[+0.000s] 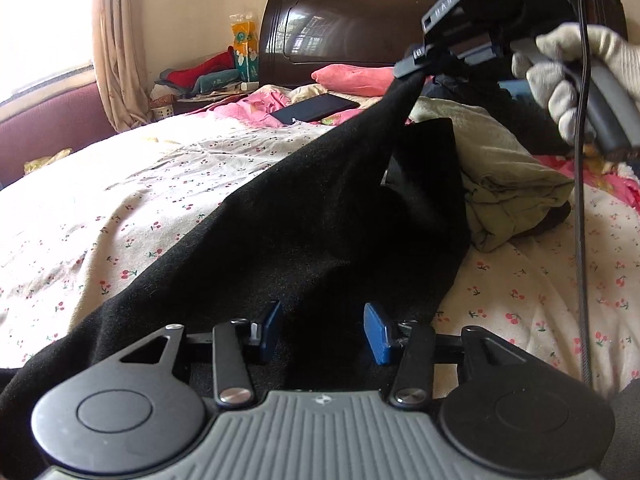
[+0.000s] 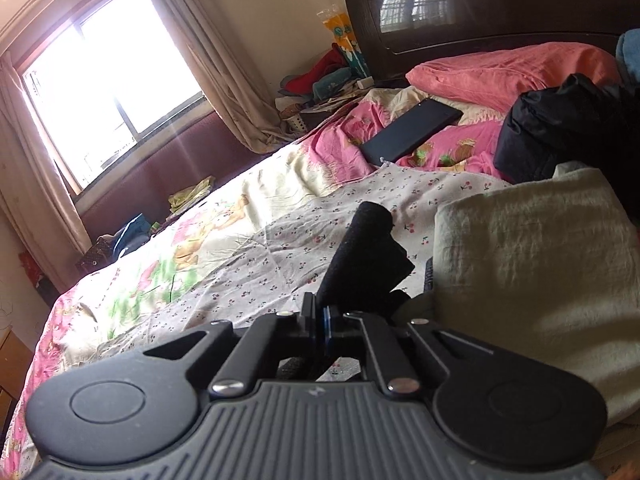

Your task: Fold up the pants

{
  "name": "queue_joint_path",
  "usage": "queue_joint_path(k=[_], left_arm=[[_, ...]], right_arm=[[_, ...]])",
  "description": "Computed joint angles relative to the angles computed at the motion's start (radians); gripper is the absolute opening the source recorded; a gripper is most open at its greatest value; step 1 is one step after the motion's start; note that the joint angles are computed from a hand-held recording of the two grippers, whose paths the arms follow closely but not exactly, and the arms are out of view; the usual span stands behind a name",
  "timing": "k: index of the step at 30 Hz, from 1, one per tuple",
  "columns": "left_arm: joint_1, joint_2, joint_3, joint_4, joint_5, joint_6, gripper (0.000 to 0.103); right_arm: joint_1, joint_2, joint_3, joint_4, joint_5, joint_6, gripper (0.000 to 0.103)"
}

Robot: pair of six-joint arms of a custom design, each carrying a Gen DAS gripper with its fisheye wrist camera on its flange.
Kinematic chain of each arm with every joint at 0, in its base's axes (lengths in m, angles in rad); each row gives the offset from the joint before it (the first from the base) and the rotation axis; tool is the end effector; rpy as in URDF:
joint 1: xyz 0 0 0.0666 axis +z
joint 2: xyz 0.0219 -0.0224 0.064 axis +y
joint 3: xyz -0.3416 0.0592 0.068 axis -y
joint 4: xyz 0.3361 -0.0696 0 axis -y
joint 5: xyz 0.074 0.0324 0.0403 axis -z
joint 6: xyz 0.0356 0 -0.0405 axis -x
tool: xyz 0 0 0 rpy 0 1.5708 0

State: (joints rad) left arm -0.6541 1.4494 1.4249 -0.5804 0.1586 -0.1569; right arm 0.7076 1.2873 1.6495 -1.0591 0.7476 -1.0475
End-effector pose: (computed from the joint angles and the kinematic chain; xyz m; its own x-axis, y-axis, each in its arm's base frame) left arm 0.3723 -0.2930 0.4074 -0.3358 0.4519 -0.8265 0.7658 0.6419 0.0398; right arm 0.3067 0.2300 0.5323 -0.3135 0.5677 -0.7612 0.3823 0.8092 0.4461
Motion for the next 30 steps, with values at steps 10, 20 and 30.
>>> queue_joint_path(k=[10, 20, 30], left_arm=[[-0.008, 0.006, 0.046, -0.002, -0.124, -0.065, 0.025], [0.007, -0.036, -0.041, -0.129, -0.009, -0.062, 0.022], [0.045, -0.055, -0.069, -0.097, 0.074, -0.004, 0.023]], right_arm=[[0.022, 0.026, 0.125, -0.007, -0.007, 0.076, 0.004], [0.061, 0.021, -0.054, -0.262, -0.038, -0.141, 0.010], [0.076, -0.001, -0.050, -0.164, 0.057, -0.084, 0.013]])
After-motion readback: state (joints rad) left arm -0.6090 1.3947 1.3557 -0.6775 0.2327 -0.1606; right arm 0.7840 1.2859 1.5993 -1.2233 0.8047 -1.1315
